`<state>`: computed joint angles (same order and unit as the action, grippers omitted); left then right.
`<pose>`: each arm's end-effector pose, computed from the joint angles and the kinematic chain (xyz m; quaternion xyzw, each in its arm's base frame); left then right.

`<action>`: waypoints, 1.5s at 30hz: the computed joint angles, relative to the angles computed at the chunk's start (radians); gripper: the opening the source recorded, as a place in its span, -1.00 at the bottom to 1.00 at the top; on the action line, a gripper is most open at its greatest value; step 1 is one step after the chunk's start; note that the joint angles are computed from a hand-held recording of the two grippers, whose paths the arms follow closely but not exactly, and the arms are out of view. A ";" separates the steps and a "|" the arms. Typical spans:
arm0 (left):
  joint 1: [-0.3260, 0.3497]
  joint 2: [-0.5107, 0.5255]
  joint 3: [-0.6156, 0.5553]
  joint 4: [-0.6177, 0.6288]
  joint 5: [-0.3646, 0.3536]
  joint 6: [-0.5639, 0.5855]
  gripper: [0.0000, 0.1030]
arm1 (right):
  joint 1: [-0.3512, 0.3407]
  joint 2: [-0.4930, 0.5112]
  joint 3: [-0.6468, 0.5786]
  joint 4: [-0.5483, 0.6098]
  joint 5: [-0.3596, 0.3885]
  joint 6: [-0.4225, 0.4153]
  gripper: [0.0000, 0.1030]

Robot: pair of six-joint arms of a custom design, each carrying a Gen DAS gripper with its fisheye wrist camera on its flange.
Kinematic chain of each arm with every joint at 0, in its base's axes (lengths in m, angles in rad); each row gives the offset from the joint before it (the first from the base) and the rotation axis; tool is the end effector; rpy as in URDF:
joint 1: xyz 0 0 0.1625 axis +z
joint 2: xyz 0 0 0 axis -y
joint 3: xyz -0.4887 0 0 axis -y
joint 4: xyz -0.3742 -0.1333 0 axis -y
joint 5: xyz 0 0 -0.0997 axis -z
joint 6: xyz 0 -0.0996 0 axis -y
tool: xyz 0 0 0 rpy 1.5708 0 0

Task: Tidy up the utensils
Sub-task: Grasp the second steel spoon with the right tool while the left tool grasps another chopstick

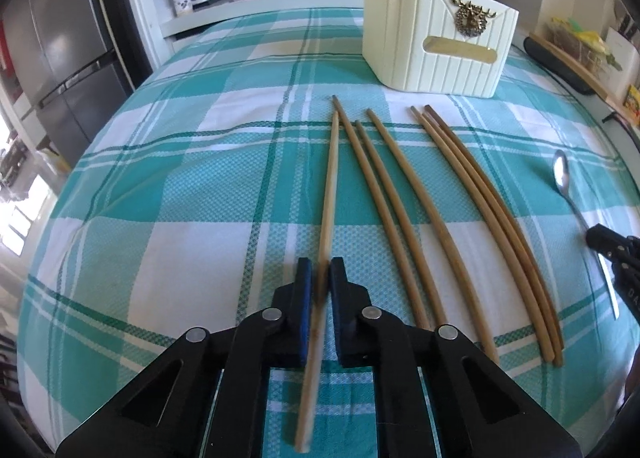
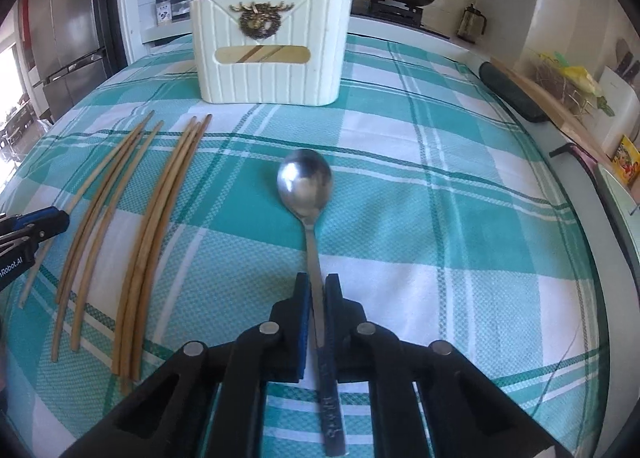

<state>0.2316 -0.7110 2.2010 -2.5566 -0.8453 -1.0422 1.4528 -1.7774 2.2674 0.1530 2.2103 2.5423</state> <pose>-0.3940 -0.2978 -0.0050 0.2215 0.8823 -0.2326 0.3440 0.0458 -0.2412 0.3370 0.0658 -0.8580 0.2991 0.4123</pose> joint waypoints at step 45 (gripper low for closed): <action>0.181 -0.095 -0.029 0.026 -0.098 0.266 0.64 | -0.431 -0.271 0.001 0.121 -0.322 -0.099 0.28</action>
